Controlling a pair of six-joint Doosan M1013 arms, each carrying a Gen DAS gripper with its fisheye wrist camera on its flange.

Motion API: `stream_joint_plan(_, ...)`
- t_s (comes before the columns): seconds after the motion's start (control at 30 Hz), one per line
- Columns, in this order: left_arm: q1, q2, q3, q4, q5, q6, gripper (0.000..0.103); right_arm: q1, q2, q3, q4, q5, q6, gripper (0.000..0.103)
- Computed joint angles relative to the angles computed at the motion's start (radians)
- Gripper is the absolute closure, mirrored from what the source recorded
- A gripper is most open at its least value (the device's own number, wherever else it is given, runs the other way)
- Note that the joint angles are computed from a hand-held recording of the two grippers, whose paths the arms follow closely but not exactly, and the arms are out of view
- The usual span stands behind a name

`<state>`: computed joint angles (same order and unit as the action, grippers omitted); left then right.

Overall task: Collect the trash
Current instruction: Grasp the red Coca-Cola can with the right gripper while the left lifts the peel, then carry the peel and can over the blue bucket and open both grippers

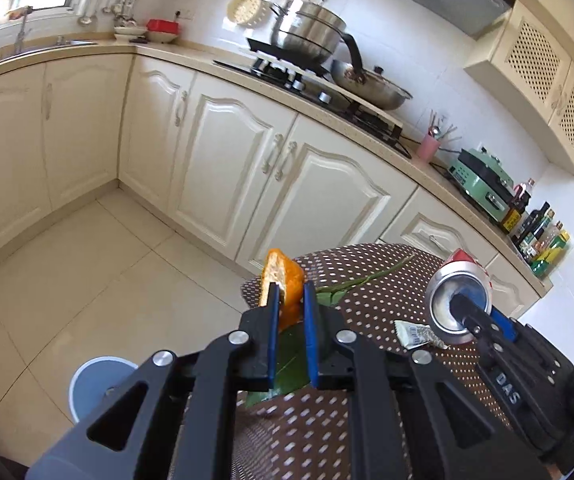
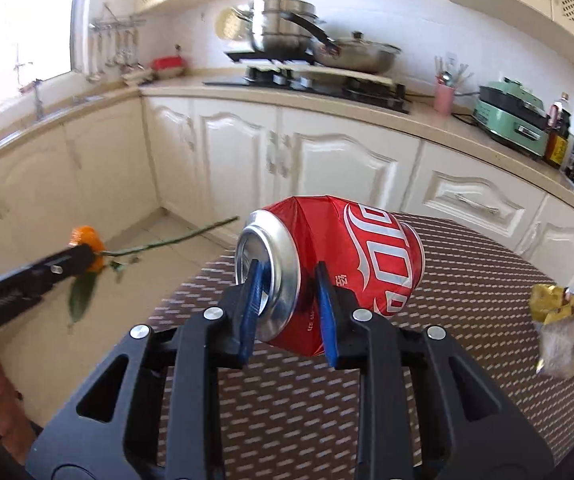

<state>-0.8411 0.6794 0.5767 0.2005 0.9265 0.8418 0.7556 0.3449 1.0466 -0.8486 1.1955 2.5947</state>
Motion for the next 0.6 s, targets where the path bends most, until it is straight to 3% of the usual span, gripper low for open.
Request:
stream_joint_plan(0.3, 0.034, -0.2, 0.328, 0.135, -0.085, -0.162, 0.092, 0.081, 0.095, -0.136, 0.08, -0.092, -0.049, 0.077)
stream_joint_plan(0.6, 0.09, -0.326, 0.539, 0.249, -0.073, -0.3, 0.092, 0.115, 0.258, -0.362, 0.253, -0.131, -0.2, 0.077)
